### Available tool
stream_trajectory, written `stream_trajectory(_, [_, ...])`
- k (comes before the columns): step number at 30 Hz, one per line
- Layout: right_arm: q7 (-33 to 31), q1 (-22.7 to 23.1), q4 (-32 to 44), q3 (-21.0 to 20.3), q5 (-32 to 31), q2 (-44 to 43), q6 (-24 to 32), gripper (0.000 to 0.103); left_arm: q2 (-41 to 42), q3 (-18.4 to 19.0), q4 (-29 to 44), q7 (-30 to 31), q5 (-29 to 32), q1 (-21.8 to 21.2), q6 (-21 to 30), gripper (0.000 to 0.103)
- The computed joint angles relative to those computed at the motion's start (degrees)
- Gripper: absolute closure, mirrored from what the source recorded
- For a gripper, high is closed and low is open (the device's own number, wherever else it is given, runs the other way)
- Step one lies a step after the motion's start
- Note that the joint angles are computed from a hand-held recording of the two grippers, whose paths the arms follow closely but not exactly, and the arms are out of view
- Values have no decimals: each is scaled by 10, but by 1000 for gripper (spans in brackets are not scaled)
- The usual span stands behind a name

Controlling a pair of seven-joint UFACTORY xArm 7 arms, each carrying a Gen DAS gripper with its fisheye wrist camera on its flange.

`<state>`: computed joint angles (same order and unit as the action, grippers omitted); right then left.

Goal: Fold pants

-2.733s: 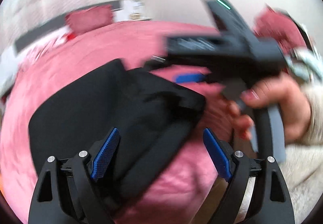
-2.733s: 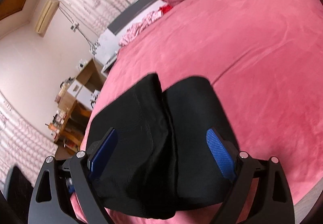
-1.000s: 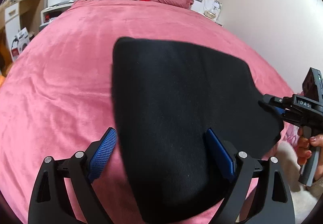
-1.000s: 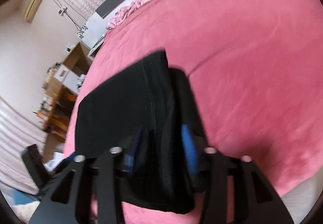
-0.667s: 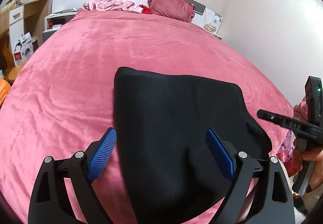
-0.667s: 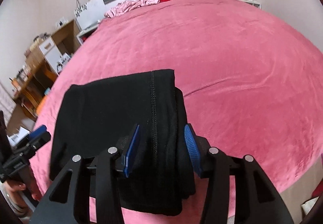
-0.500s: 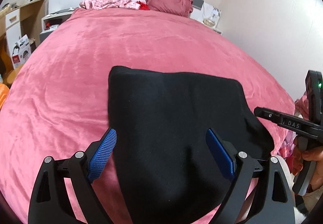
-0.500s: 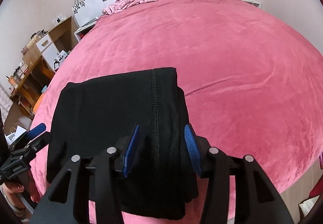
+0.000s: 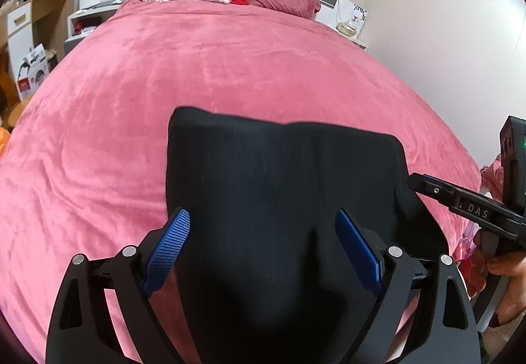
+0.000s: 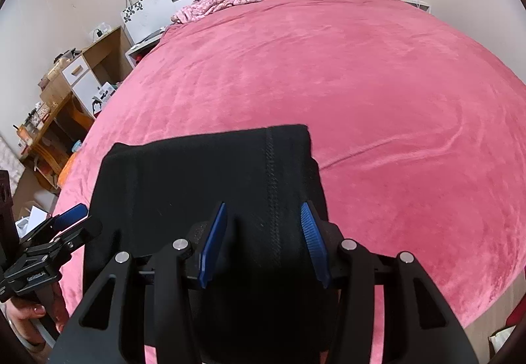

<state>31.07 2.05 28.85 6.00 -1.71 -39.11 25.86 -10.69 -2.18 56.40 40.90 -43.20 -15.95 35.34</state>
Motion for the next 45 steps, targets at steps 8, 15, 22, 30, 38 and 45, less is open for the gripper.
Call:
stream_trajectory(8, [-63, 50, 24, -38, 32, 53, -78, 66, 42, -21, 49, 4, 41, -1, -48, 14])
stream_trajectory(15, [-63, 1, 76, -15, 1, 156, -55, 82, 136, -44, 119, -88, 193, 9, -76, 18])
stream_trajectory(22, [-42, -27, 80, -7, -28, 233, -150, 84, 229, -68, 185, -137, 268, 29, -70, 3])
stream_trajectory(30, [-126, 66, 17, -93, 90, 145, -182, 63, 168, -88, 106, -56, 176, 52, -132, 3])
stream_trajectory(38, [-49, -10, -54, 3, 19, -31, 2, 32, 31, -31, -17, 22, 32, 28, -57, 3])
stream_trajectory(45, [-22, 10, -118, -40, 52, -118, 70, 30, -21, 15, -75, 67, 2, 7, 22, 3])
